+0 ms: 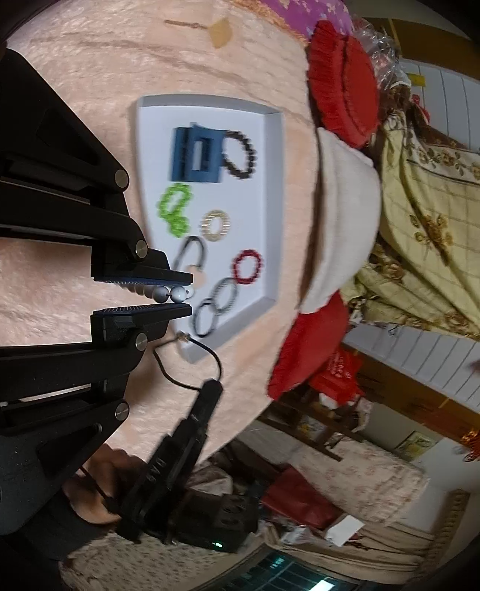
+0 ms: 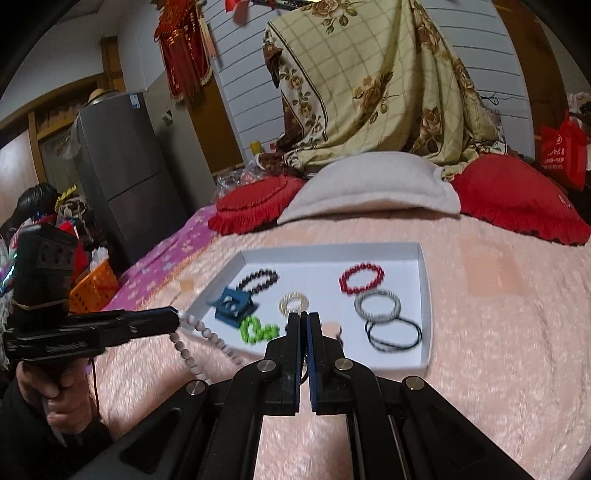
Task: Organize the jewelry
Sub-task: 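Carry the pearl bracelet and black cord into the tray and open both grippers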
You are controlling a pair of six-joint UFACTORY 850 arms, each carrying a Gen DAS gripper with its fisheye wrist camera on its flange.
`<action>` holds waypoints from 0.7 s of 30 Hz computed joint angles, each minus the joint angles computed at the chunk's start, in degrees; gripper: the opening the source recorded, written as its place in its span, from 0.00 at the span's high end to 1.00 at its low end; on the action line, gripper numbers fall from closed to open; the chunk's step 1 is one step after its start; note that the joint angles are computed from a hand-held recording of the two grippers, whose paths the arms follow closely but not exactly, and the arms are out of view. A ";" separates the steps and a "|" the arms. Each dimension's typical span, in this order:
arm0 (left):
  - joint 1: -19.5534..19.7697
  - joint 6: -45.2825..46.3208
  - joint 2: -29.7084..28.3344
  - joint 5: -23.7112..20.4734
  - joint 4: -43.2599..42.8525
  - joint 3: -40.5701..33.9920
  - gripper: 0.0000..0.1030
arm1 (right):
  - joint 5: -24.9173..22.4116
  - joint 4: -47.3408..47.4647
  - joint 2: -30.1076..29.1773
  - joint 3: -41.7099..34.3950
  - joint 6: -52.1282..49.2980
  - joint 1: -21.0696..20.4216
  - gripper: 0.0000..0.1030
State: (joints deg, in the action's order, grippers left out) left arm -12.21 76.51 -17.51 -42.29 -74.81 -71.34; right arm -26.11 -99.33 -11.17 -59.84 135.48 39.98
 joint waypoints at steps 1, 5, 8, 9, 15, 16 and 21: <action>-0.20 -0.67 -0.40 0.43 0.00 -0.91 0.92 | 0.45 0.58 -0.48 -0.90 -1.01 -0.58 0.97; -1.49 -4.51 -3.08 3.38 1.40 -5.58 0.92 | 2.38 6.88 -3.62 -5.03 -8.55 -2.99 0.97; -2.92 -8.91 -6.41 5.42 3.80 -10.50 0.92 | 3.83 9.18 -6.32 -7.62 -10.83 -4.76 0.97; -3.36 -10.23 -7.38 6.32 4.56 -11.95 0.92 | 3.99 8.41 -6.92 -7.94 -9.89 -5.14 0.97; -5.74 -20.46 -15.08 10.19 10.09 -22.08 0.92 | 5.69 4.21 -8.67 -7.81 -0.47 -7.25 0.97; -6.22 -22.95 -16.70 11.08 11.86 -24.09 0.92 | 5.97 4.53 -8.93 -7.97 -0.38 -7.56 0.97; -6.77 -33.44 -23.34 12.25 19.96 -32.37 0.93 | 7.47 4.89 -9.57 -8.41 -0.50 -8.30 0.97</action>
State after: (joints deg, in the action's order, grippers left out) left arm -18.98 43.07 -40.85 -30.05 -54.84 -103.71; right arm -18.64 -94.44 -20.74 -68.25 134.98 31.68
